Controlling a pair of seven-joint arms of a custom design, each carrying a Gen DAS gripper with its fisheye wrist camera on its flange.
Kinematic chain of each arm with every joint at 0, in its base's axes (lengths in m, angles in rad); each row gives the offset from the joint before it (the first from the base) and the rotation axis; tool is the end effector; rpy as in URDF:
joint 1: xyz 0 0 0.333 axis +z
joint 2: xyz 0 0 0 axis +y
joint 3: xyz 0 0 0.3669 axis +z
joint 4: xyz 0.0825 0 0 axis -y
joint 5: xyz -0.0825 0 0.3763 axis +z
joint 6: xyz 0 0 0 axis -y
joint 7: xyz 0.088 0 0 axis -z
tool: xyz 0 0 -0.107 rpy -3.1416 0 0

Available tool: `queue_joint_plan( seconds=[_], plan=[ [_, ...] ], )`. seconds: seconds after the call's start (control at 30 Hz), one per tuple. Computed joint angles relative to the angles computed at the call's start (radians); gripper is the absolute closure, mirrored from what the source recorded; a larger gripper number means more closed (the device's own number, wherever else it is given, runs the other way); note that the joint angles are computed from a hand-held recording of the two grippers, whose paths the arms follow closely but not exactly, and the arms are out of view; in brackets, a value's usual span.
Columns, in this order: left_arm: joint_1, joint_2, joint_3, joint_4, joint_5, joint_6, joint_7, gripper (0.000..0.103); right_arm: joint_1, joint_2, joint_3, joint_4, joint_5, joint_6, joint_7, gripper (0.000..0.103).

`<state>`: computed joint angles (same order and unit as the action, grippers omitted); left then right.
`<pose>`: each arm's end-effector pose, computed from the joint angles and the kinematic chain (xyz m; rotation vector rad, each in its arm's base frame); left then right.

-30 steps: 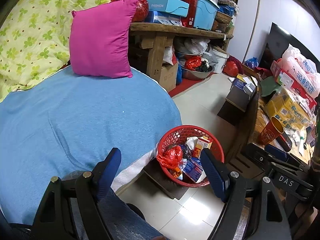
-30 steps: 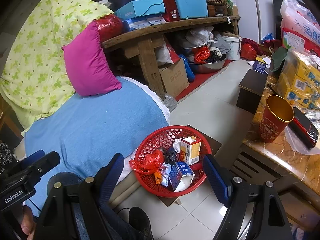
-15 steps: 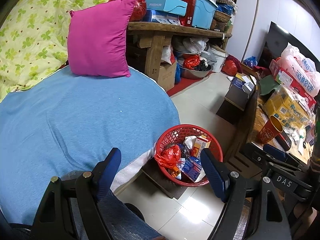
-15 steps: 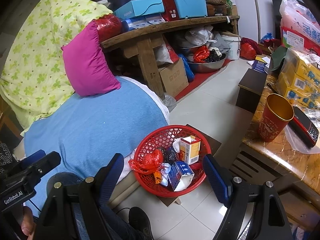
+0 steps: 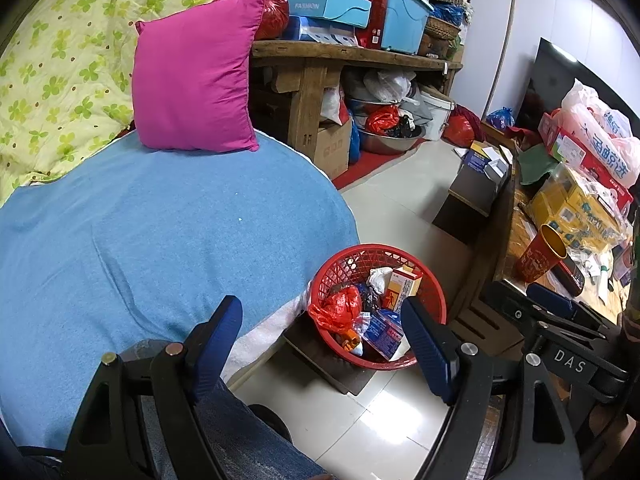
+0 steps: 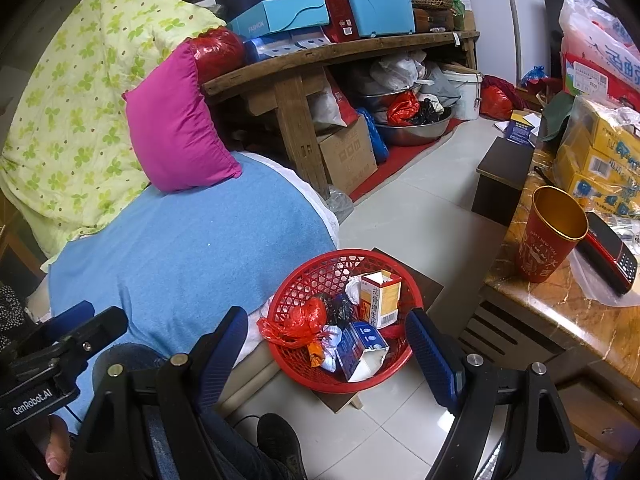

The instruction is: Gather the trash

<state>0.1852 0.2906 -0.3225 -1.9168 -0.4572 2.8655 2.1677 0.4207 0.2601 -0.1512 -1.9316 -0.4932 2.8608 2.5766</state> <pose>0.6650 -0.0455 0.4748 -1.5798 2.1208 -0.8768 0.6260 0.2093 0.4806 -1.4927 2.0007 -0.5415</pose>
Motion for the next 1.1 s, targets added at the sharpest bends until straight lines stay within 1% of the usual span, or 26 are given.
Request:
queue_joint_plan(
  seconds=[0.2,1.1],
  plan=[
    [-0.003,0.003,0.001,0.001,0.008,-0.007,-0.003,0.021,-0.006,0.003,0.007,0.000,0.019,0.001,-0.018,0.019],
    [-0.009,0.004,0.004,0.003,0.019,-0.011,-0.009,0.021,0.007,0.004,-0.009,-0.005,0.003,0.005,0.001,0.019]
  ],
)
